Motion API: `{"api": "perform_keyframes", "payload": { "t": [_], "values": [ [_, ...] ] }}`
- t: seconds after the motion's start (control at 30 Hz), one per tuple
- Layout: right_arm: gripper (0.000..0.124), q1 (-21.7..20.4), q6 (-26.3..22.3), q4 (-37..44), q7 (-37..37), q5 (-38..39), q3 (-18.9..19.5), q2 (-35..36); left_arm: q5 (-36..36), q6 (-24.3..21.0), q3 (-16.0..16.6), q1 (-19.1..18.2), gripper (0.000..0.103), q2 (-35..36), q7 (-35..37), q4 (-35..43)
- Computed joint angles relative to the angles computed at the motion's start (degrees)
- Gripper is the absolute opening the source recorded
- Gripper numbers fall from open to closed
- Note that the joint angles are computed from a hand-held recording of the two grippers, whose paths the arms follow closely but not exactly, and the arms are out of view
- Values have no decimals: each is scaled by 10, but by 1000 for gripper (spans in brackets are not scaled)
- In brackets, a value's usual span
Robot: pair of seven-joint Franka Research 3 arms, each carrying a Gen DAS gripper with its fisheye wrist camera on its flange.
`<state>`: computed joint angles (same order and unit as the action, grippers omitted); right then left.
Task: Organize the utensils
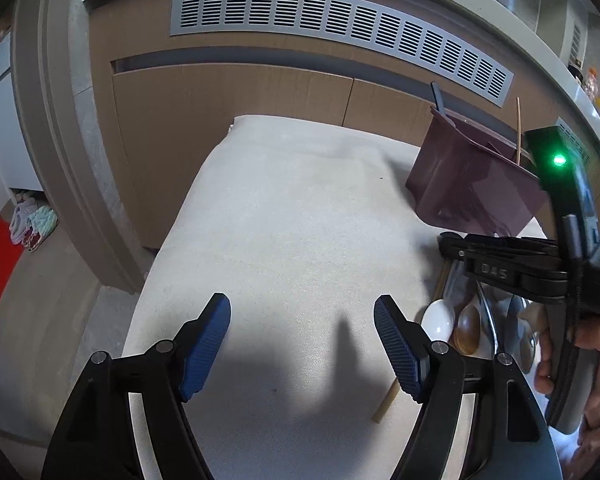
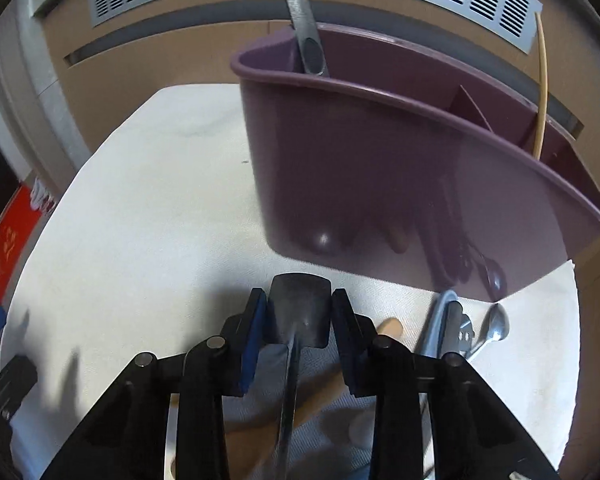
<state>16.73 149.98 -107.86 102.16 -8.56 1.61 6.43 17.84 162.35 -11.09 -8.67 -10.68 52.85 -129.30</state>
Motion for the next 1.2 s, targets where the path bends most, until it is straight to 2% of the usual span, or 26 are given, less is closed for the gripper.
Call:
{"api": "perform_keyframes", "payload": {
  "t": [0.13, 0.2, 0.27, 0.33, 0.37, 0.4, 0.47, 0.53, 0.57, 0.67, 0.77, 0.9, 0.97, 1.0, 1.03, 1.1, 1.17, 1.2],
  "values": [
    [30, -22, 39, -69, -76, 78, 3, -66, -19, -8, 2, -15, 75, 9, 33, 13],
    [30, -33, 54, -104, -102, 105, 0, -102, -75, -4, 14, -43, 75, 21, 107, 25],
    [30, -41, 59, -132, -144, 156, -8, -133, -180, -1, 32, -82, 75, 39, 232, 45],
    [30, -44, 61, -148, -193, 219, -19, -154, -275, -20, 34, -103, 73, 63, 347, 83],
    [30, -44, 60, -155, -220, 253, -27, -163, -305, -40, 28, -106, 68, 78, 389, 108],
    [30, -45, 56, -156, -243, 278, -33, -168, -317, -65, 20, -104, 57, 94, 416, 134],
    [30, -45, 54, -165, -283, 330, -41, -180, -318, -122, 2, -95, 48, 131, 449, 194],
    [30, -47, 46, -161, -310, 366, -46, -180, -290, -177, -15, -88, 38, 173, 457, 257],
    [30, -49, 46, -163, -319, 380, -46, -182, -254, -208, -21, -89, 34, 199, 444, 295],
    [30, -53, 43, -172, -347, 414, -48, -188, -176, -285, -31, -96, 28, 267, 417, 391],
    [30, -56, 38, -172, -374, 439, -50, -190, -165, -348, -43, -96, 26, 315, 415, 462],
    [30, -63, 31, -175, -390, 452, -49, -196, -127, -396, -40, -112, 25, 358, 395, 525],
    [30, -65, 30, -175, -390, 452, -47, -196, -110, -409, -37, -121, 23, 374, 383, 553],
    [30, -66, 31, -177, -391, 452, -46, -197, -101, -410, -35, -126, 14, 377, 376, 558],
    [30, -66, 30, -177, -391, 453, -45, -198, -93, -404, -33, -129, 11, 377, 369, 556],
    [30, -65, 27, -176, -394, 457, -45, -199, -83, -384, -32, -131, 11, 369, 356, 540],
    [28, -64, 26, -179, -397, 459, -44, -204, -88, -345, -34, -123, 11, 343, 336, 494],
    [20, -63, 24, -179, -399, 458, -44, -206, -93, -321, -35, -118, 11, 326, 326, 465]
  ]
}}
